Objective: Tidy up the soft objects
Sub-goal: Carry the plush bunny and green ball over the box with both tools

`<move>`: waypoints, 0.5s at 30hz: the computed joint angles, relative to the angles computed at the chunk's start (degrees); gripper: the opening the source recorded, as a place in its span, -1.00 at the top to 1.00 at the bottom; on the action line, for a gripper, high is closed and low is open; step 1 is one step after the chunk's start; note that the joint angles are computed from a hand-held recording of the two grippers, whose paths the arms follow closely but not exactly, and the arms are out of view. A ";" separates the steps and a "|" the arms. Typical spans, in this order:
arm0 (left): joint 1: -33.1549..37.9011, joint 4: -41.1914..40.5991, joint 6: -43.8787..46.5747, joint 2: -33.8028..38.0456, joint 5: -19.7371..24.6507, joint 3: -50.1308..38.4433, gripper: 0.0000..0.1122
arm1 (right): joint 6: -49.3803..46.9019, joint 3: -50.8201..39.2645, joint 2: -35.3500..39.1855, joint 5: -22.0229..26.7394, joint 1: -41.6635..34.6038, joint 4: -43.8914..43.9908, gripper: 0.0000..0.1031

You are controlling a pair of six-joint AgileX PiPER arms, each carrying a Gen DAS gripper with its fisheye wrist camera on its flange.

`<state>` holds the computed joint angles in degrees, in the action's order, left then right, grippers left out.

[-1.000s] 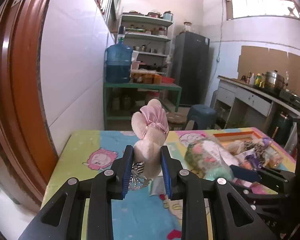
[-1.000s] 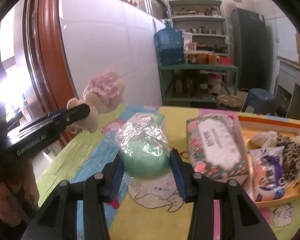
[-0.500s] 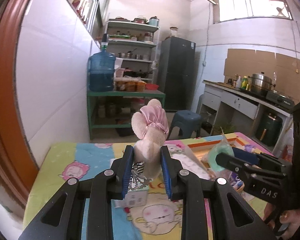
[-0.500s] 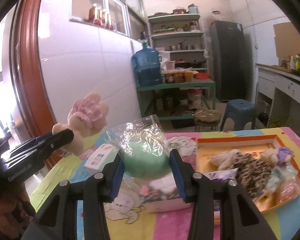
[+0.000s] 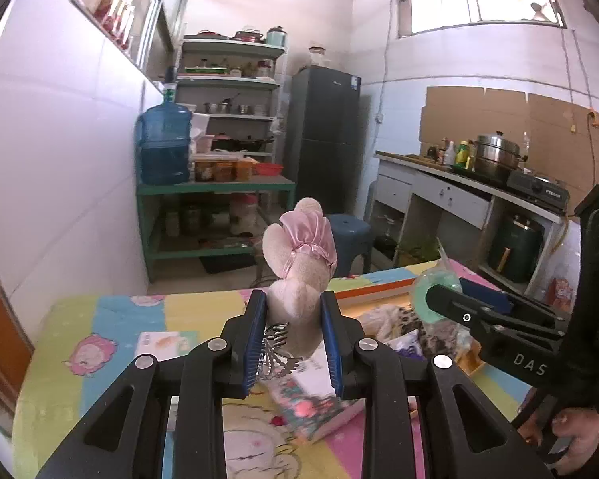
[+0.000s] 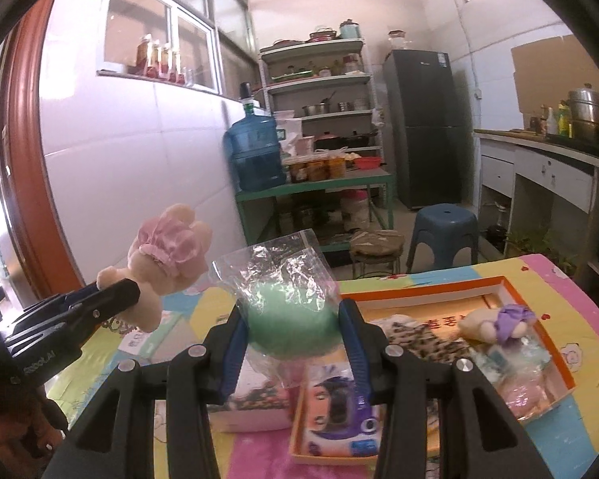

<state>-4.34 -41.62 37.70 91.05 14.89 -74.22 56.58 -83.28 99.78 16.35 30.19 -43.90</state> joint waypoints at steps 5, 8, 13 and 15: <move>-3.81 8.06 -8.88 2.93 0.26 -3.71 0.50 | -2.63 2.45 -1.27 -2.43 -4.03 2.91 0.12; -5.66 10.87 -12.38 4.48 0.37 -5.21 0.50 | -4.10 3.41 -1.77 -3.39 -6.03 4.56 0.12; -9.31 18.88 -21.28 7.98 0.95 -8.99 0.50 | -8.69 5.93 -2.81 -5.85 -10.11 9.44 0.12; -10.77 22.16 -24.78 9.51 1.16 -10.55 0.50 | -11.59 6.69 -3.07 -6.71 -11.55 12.53 0.12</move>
